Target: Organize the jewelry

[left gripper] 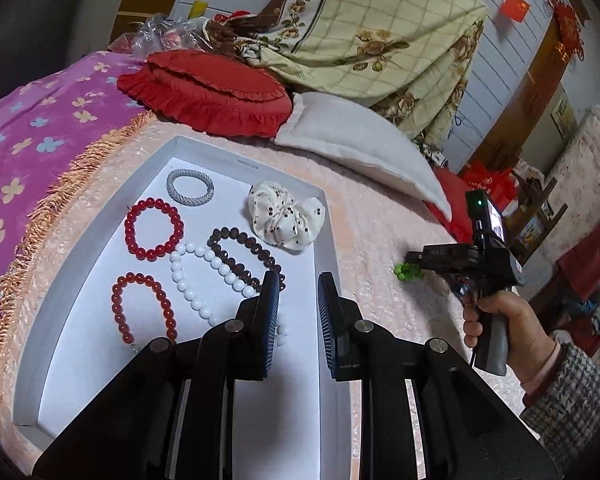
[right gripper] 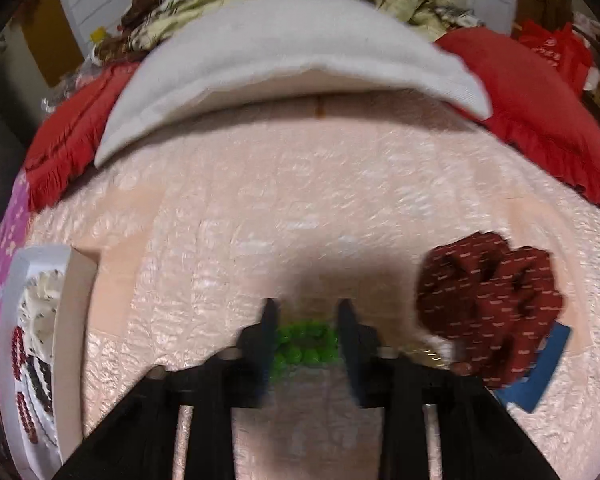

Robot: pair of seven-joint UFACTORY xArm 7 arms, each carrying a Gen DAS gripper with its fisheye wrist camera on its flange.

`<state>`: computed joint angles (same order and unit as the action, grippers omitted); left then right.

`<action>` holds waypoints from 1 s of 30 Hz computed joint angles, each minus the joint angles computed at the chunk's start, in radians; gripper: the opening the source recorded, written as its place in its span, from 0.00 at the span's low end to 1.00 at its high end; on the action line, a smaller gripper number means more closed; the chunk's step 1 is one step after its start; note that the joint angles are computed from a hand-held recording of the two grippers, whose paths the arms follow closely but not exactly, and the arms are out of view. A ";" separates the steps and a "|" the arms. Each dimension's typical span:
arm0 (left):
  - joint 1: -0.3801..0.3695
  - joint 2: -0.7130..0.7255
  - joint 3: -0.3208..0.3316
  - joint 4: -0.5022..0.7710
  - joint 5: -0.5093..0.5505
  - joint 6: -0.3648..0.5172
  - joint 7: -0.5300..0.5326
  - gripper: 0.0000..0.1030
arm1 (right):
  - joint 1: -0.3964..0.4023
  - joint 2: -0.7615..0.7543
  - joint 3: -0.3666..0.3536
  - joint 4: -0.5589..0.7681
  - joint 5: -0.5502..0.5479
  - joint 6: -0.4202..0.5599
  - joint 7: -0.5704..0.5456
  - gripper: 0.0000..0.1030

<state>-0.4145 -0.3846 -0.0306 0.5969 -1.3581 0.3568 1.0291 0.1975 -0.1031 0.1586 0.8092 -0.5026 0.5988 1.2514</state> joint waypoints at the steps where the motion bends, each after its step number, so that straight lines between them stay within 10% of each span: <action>1: -0.001 0.002 -0.002 0.000 0.003 0.000 -0.001 0.18 | 0.004 0.002 0.001 -0.006 0.009 -0.016 -0.008 0.22; 5: -0.008 -0.008 -0.007 -0.009 0.009 -0.002 -0.002 0.18 | 0.044 -0.038 0.023 -0.057 0.099 -0.084 -0.105 0.22; 12: -0.025 -0.048 -0.006 -0.035 0.008 0.008 -0.001 0.18 | 0.241 -0.250 0.034 -0.259 0.566 -0.163 -0.459 0.22; 20: -0.075 -0.121 -0.018 -0.077 -0.002 0.026 0.033 0.18 | 0.053 -0.569 0.143 -0.384 0.365 0.062 -0.219 0.25; 30: -0.113 -0.095 -0.019 -0.075 0.039 0.014 0.015 0.19 | -0.128 -0.342 0.123 -0.276 0.205 -0.030 -0.172 0.29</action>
